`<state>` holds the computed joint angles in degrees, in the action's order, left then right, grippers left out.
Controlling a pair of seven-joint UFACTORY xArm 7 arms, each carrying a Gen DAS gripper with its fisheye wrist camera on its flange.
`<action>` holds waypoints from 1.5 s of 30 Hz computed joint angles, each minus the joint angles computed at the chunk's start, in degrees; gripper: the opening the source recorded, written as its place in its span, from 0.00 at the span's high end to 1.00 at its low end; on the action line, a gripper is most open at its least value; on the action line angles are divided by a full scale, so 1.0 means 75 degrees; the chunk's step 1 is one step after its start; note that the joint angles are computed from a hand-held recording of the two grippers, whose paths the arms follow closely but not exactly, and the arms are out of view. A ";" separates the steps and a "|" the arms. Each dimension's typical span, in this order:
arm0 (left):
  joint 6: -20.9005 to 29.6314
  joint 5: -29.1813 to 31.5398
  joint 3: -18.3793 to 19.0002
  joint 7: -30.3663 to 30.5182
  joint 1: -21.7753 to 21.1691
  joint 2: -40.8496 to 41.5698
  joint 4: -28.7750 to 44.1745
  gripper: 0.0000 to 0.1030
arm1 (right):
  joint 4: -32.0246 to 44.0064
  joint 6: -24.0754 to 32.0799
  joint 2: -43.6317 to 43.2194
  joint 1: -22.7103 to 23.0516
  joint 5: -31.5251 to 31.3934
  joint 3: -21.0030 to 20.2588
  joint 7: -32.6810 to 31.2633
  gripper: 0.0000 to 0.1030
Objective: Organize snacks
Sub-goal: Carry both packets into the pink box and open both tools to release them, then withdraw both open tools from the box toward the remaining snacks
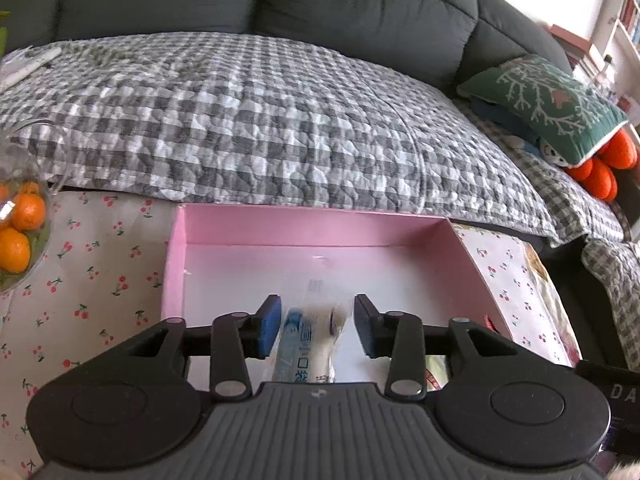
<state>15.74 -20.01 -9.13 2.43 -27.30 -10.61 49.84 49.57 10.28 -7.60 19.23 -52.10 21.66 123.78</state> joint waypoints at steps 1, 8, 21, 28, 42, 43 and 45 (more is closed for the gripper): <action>-0.0004 0.0013 0.0001 -0.0003 0.0007 -0.0018 -0.0012 0.54 | -0.0004 0.0017 -0.0023 0.0011 0.0022 -0.0004 -0.0016 0.59; 0.0087 0.0514 -0.0072 -0.0273 0.0168 -0.0322 -0.0192 0.38 | 0.0021 0.0179 -0.0198 0.0006 0.0032 0.0084 -0.0172 0.37; 0.0468 0.1024 -0.0007 -0.0354 0.0142 -0.1221 -0.0776 0.18 | -0.0204 0.0599 -0.0717 0.0114 0.1291 0.0304 -0.1654 0.19; 0.0540 0.1233 -0.0017 -0.0457 0.0141 -0.1884 -0.1282 0.07 | -0.0330 0.0835 -0.1038 0.0181 0.2147 0.0476 -0.2709 0.16; 0.1106 0.1525 0.0097 -0.0511 0.0094 -0.3417 -0.2348 0.01 | -0.0278 0.1568 -0.1453 0.0462 0.3178 0.0809 -0.4207 0.15; 0.1115 0.1541 0.0103 -0.0497 0.0090 -0.3527 -0.2432 0.01 | -0.0268 0.1619 -0.1463 0.0484 0.3226 0.0822 -0.4281 0.15; 0.1069 0.1571 0.0137 -0.0447 0.0082 -0.3733 -0.2617 0.01 | -0.0222 0.1793 -0.1487 0.0521 0.3285 0.0875 -0.4405 0.15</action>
<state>23.76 -8.23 -8.10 -0.93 -26.69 -38.60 30.22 47.91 23.73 -18.76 23.14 -27.46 28.22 90.75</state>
